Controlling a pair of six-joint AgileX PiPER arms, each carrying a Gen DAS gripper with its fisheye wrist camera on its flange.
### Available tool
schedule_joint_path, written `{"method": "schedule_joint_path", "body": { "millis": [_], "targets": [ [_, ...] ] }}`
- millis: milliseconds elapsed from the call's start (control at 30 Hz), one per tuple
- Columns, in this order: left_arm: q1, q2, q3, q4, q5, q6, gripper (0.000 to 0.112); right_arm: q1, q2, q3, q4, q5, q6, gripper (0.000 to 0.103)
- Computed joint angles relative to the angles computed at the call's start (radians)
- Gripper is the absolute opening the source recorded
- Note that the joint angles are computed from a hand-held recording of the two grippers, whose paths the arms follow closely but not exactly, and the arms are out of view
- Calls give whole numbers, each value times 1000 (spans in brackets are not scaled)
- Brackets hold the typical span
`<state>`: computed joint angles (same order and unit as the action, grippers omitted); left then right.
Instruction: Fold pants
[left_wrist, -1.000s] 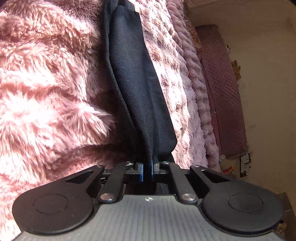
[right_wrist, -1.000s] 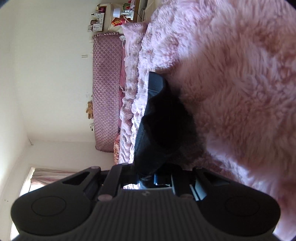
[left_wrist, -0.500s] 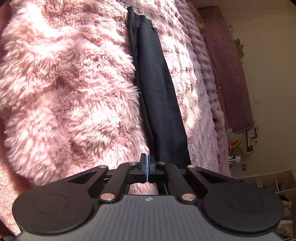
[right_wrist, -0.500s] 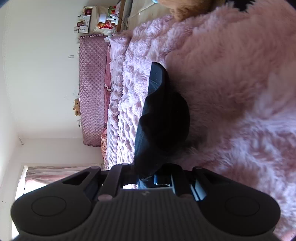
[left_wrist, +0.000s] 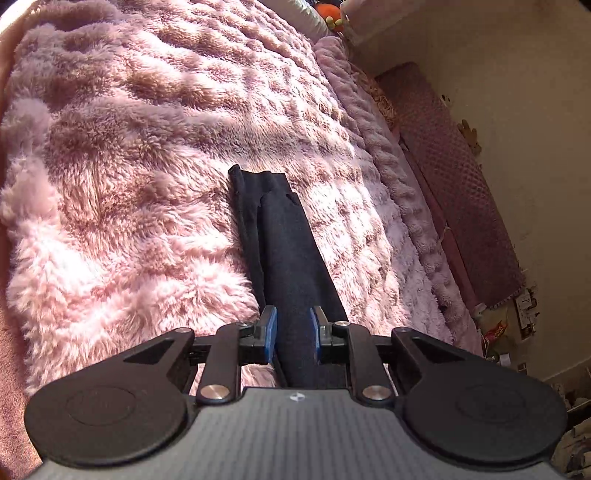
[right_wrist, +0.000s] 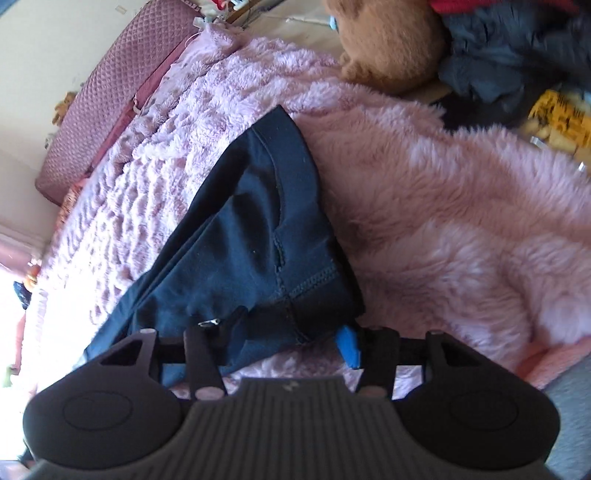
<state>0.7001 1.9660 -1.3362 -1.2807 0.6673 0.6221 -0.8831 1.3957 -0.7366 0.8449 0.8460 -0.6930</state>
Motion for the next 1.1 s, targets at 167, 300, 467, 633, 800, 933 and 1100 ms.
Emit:
{"method": "schedule_joint_path", "body": {
  "millis": [167,300,467,633,800,933,1100],
  "targets": [
    [-2,200,-288,81,93,-175,19,264,-226,63,-425,-308,272,51],
    [-23,349,-493,207,100,-330,19,429,-223,-8,-402,-374,276,51],
    [-33,502,-673,270,144,-445,19,717,-67,-187,-240,-435,144,51],
    [-2,606,-737,90,207,-407,24,963,145,-362,11,-470,-81,51],
    [19,683,-798,-96,285,-309,54,1148,342,-536,157,-473,-151,51],
    [-12,660,-852,122,188,-464,3,1244,445,-638,160,-475,-98,51],
    [-46,540,-809,309,122,-453,4,1279,465,-631,266,-465,-188,51]
  ]
}}
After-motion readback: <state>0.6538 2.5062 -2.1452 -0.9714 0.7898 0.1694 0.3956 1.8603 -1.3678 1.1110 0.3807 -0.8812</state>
